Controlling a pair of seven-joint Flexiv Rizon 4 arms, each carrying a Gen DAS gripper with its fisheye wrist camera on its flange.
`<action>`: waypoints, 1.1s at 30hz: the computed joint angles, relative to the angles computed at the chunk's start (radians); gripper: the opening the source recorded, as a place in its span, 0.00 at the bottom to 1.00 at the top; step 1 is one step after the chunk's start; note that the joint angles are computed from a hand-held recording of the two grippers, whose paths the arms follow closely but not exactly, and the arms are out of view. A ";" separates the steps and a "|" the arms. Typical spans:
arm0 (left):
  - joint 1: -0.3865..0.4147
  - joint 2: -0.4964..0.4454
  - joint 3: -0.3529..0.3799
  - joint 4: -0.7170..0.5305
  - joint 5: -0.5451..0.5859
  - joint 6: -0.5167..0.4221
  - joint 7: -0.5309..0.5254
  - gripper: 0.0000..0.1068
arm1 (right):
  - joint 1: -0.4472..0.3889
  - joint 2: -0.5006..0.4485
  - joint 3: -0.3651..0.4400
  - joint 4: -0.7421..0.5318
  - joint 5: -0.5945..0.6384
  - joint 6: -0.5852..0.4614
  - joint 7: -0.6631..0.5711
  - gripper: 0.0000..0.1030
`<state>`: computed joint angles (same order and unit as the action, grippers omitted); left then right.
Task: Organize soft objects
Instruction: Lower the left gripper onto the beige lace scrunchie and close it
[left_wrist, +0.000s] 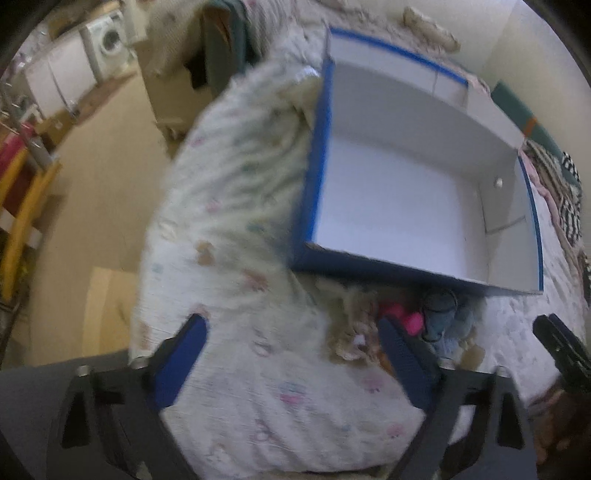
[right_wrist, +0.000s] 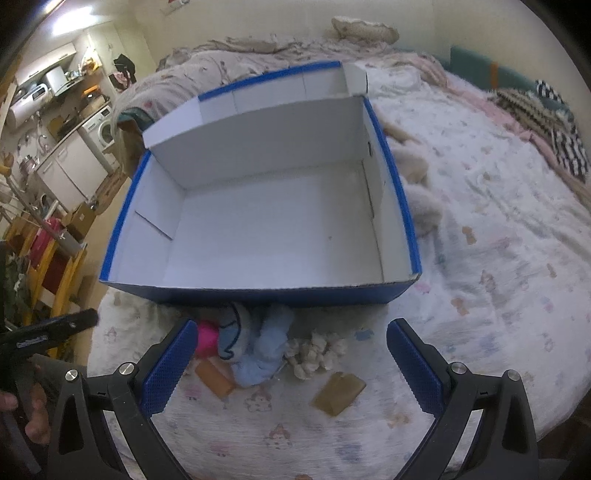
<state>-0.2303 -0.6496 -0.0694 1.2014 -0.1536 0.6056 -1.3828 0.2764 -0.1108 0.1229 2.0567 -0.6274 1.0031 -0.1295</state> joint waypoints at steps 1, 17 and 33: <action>-0.003 -0.021 -0.005 -0.032 -0.003 -0.049 0.000 0.77 | -0.002 -0.004 0.002 0.000 0.019 0.005 -0.008 1.00; -0.073 -0.171 -0.009 -0.188 0.025 -0.238 0.007 0.30 | -0.007 -0.017 -0.008 0.026 0.079 0.017 -0.012 1.00; -0.017 0.018 -0.058 0.080 -0.097 0.021 0.159 0.09 | -0.032 0.021 -0.004 0.073 0.070 0.038 0.053 1.00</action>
